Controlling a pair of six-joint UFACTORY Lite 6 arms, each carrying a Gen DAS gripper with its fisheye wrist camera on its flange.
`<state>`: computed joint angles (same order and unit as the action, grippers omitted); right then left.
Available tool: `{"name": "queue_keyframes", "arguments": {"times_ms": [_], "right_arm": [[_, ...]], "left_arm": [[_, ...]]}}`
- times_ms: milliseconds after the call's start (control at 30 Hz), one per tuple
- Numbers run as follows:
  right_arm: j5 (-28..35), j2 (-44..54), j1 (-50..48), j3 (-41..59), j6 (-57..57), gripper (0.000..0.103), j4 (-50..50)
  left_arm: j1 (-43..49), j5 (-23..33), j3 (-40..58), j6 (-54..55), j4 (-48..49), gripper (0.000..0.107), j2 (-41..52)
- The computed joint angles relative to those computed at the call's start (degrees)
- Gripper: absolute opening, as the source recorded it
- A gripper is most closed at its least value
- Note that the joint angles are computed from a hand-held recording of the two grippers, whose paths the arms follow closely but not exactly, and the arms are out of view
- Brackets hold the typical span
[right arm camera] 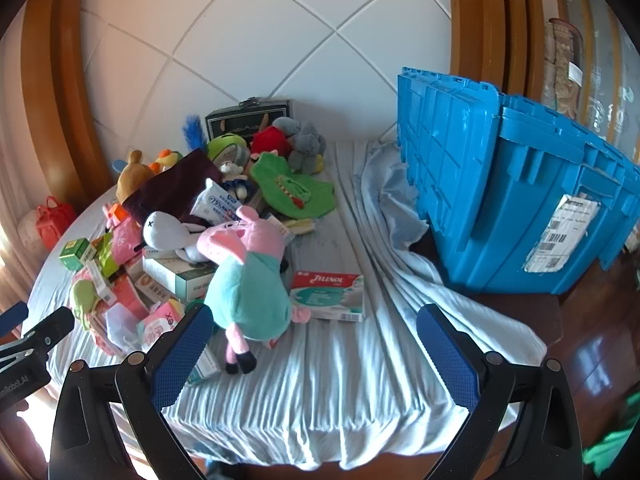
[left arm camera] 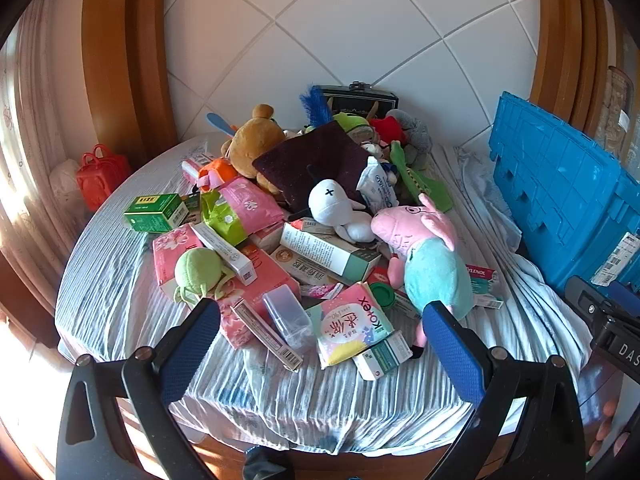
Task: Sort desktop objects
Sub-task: 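Grasp the green one-eyed plush with the left tool while the right tool grasps the clear plastic box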
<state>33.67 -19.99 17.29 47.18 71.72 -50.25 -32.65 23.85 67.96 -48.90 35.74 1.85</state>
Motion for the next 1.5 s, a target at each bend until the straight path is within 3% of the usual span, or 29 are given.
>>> {"name": "queue_keyframes", "arguments": {"times_ms": [367,533,733,833,900,1000,1100,1233,1467,1500], "right_arm": [[-5.9,17.4,1.6,9.6,0.1,0.103,1.7],[-9.4,27.5,2.6,16.6,-2.8,0.103,5.0],[-11.0,38.2,3.6,25.9,-9.9,0.103,14.2],[-10.6,42.9,4.2,31.0,-16.6,0.086,21.0],[-10.4,45.7,5.0,34.3,-21.2,0.067,25.2],[-9.7,50.5,6.7,40.2,-29.9,0.063,33.2],[-8.7,54.9,8.8,45.7,-36.9,0.055,38.8],[-7.0,59.6,10.7,51.4,-42.8,0.043,43.3],[-3.2,66.0,12.1,59.6,-48.9,0.043,47.4],[-2.4,67.6,12.2,61.3,-49.7,0.038,47.7]], "left_arm": [[17.5,-5.3,2.8,22.0,-17.3,0.103,9.2],[24.3,-5.8,9.7,40.4,-30.7,0.103,17.5],[26.7,-4.6,22.7,48.3,-32.0,0.094,30.2],[27.3,-2.0,30.9,53.6,-35.3,0.091,37.4],[27.8,-0.6,35.0,57.1,-37.6,0.090,41.2],[28.1,1.8,40.4,59.6,-39.3,0.089,46.3],[28.7,4.8,45.5,64.8,-44.0,0.063,51.0],[28.8,1.0,41.2,66.3,-44.5,0.060,48.6],[30.8,-2.6,31.6,67.9,-47.3,0.060,40.3],[30.8,-3.5,30.1,67.5,-46.7,0.060,38.9]]}}
